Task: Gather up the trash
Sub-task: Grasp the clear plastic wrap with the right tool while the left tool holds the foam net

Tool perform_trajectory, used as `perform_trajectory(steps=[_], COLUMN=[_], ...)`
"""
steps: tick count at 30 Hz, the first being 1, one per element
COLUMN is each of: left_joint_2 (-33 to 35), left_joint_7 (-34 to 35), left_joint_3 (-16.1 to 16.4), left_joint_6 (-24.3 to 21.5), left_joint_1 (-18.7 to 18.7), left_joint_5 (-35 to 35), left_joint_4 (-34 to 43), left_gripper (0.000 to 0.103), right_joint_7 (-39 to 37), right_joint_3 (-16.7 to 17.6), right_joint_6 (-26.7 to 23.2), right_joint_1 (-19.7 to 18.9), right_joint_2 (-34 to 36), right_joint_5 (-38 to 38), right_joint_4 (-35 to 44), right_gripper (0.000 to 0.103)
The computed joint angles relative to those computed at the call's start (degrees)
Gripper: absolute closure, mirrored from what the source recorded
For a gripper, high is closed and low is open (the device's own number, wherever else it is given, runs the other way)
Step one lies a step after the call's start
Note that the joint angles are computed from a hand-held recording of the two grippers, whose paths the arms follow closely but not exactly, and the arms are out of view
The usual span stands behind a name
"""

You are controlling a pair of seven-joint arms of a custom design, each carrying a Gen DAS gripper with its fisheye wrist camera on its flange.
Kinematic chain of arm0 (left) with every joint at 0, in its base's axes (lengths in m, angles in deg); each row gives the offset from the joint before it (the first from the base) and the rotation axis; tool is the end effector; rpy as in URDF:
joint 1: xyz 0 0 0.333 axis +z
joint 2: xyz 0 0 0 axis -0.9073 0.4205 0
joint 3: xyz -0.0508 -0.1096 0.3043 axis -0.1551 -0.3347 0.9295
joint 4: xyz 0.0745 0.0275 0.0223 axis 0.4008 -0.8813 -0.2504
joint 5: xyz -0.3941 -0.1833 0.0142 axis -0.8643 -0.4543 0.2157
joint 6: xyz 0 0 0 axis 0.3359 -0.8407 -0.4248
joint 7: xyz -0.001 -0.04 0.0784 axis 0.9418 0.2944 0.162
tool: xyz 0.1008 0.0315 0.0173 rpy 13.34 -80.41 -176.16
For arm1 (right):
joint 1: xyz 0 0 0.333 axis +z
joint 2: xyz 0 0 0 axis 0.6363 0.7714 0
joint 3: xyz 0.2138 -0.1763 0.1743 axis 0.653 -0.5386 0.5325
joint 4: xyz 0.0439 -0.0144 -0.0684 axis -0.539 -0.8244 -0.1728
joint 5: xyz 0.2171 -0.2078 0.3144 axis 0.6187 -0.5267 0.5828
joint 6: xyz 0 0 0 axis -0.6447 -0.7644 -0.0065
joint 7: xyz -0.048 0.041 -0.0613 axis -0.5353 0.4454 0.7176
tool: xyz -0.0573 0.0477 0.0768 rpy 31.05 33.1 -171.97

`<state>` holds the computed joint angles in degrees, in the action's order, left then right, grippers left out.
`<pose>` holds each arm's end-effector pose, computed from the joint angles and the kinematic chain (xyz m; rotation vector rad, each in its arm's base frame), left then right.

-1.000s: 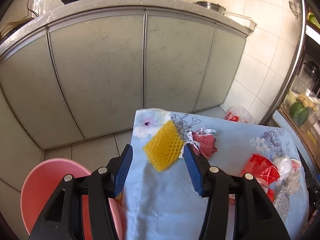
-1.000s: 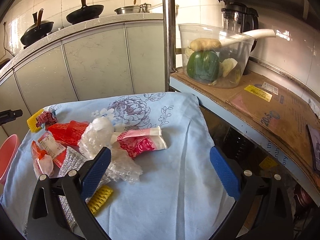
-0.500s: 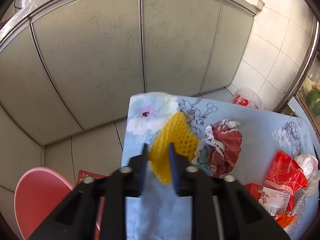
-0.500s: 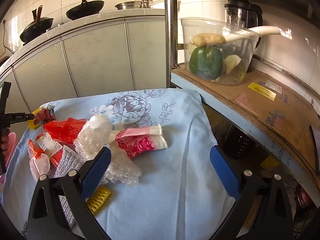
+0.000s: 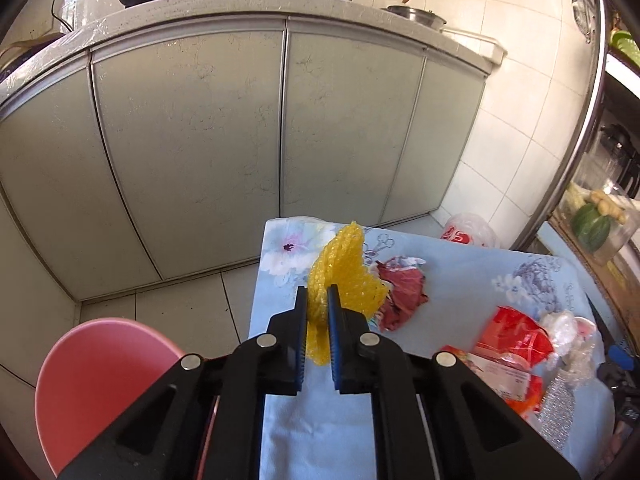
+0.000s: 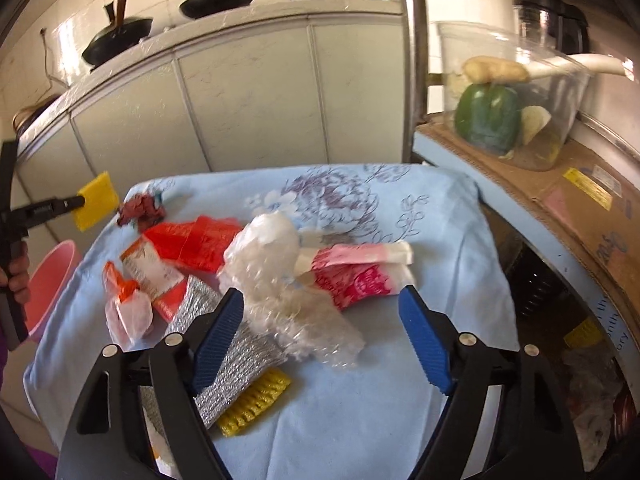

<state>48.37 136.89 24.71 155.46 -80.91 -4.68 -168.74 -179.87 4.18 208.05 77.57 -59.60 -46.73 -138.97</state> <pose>0.6225 -0.3595 0.3426 -1.2793 2.3170 -1.0645 0.3309 0.4067 0.3220 -1.1674 2.2507 -0.8242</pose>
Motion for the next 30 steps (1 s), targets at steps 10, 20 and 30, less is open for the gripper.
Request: perform_trajectory(steps=[10, 20, 30], left_joint_2=[-4.6, -5.8, -6.4], left_joint_7=[9.5, 17.1, 19.1], left_joint_3=[-18.3, -32.6, -40.0], left_joint_6=[2.3, 3.7, 3.7], left_joint_1=[16.4, 29.4, 37.1], left_joint_5=[-7.9, -14.4, -15.2], left_joint_4=[-8.9, -14.0, -17.0], left_gripper=[0.094, 0.094, 0.094], right_joint_7=[-3.7, -5.1, -1.7], right_joint_3=[-1.1, -0.4, 0.3], right_joint_6=[5.9, 2.6, 6.0], right_joint_1=[-0.6, 0.8, 0.2], right_joint_2=[2.0, 1.7, -2.3], right_joint_5=[0.2, 2.1, 4.0], right_joint_4=[0.4, 1.9, -2.0], right_gripper=[0.058, 0.103, 0.057])
